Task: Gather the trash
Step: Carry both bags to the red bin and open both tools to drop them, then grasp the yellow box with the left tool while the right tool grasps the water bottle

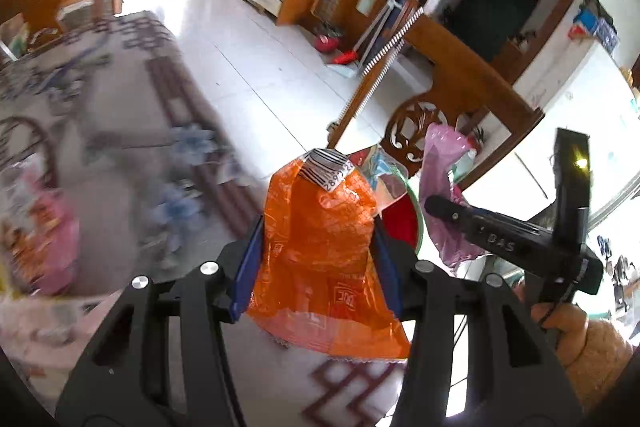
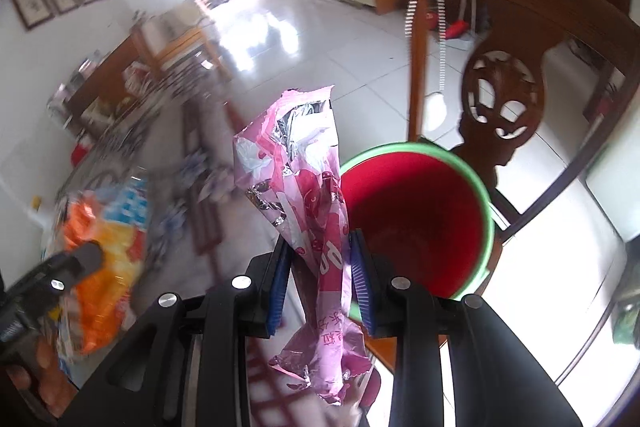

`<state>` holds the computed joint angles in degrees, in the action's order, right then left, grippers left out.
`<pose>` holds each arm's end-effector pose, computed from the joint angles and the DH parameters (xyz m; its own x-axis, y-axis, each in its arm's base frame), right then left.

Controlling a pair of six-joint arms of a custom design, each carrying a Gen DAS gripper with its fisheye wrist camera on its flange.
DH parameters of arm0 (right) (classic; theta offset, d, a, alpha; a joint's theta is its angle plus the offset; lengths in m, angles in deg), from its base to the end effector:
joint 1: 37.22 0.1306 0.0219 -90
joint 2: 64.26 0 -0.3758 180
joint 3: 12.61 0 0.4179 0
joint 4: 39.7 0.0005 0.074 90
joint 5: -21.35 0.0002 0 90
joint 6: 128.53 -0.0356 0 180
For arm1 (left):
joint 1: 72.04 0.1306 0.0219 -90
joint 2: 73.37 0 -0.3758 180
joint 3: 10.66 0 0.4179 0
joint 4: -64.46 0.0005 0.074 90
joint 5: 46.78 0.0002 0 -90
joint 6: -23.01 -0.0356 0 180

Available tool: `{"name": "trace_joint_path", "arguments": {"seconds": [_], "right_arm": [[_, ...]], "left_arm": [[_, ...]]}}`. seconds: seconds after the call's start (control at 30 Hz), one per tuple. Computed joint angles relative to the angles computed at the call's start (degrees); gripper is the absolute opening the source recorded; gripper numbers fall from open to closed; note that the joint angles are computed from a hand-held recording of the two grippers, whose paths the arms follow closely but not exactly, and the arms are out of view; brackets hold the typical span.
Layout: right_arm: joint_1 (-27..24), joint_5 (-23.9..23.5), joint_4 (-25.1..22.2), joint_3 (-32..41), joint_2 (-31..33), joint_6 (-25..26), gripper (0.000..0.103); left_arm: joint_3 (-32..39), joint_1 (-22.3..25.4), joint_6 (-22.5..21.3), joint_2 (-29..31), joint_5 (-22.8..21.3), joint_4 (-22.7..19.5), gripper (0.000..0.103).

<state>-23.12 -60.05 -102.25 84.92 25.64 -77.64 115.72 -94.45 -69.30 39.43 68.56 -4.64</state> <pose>0.4845 0.1157 0.4724 -0.7152 0.4634 -0.5231 0.3784 0.8861 0.2676 0.5798 -0.2561 0.4875 -0.7385 0.3440 -0.5799 0.5988 0.7299 -0.3297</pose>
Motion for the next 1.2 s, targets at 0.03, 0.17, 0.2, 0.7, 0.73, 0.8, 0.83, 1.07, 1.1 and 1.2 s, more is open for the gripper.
{"name": "trace_joint_path", "arguments": {"seconds": [0.03, 0.17, 0.2, 0.7, 0.73, 0.8, 0.83, 1.07, 1.1, 1.2], "right_arm": [[-0.5, -0.1, 0.2, -0.2, -0.3, -0.1, 0.030], [-2.9, -0.8, 0.4, -0.6, -0.5, 0.1, 0.032], [-3.4, -1.0, 0.4, -0.7, -0.7, 0.1, 0.033], [-6.3, 1.0, 1.9, -2.3, -1.6, -2.7, 0.079], [-6.2, 0.9, 2.0, -2.2, -1.4, -2.8, 0.079], [-5.7, 0.4, 2.2, -1.7, -0.7, -2.8, 0.079], [-5.1, 0.2, 2.2, -1.1, -0.1, -2.8, 0.079], [-0.2, 1.4, 0.7, 4.8, 4.4, 0.0, 0.083], [0.5, 1.7, 0.6, 5.5, 5.0, 0.3, 0.085], [3.1, 2.6, 0.4, 8.0, 6.9, 1.1, 0.087]], "left_arm": [[1.4, -0.6, -0.1, 1.0, 0.1, -0.6, 0.049], [9.6, -3.8, -2.0, 7.3, -1.0, -3.3, 0.051], [12.1, -4.5, -2.0, 8.9, -1.1, -4.4, 0.056], [9.7, -5.5, 6.6, 6.6, -6.6, -0.6, 0.091], [7.5, -5.0, 7.4, 5.1, -6.5, 0.2, 0.091], [5.9, -4.1, 7.1, 3.7, -6.6, 0.6, 0.091], [5.1, -3.7, 6.7, 3.0, -7.1, 0.8, 0.092], [-2.0, 2.3, 9.2, -3.4, -8.7, 4.4, 0.093], [-3.0, 3.4, 9.8, -4.2, -9.0, 4.9, 0.093], [-7.1, 7.2, 11.2, -7.4, -10.3, 6.6, 0.094]]}}
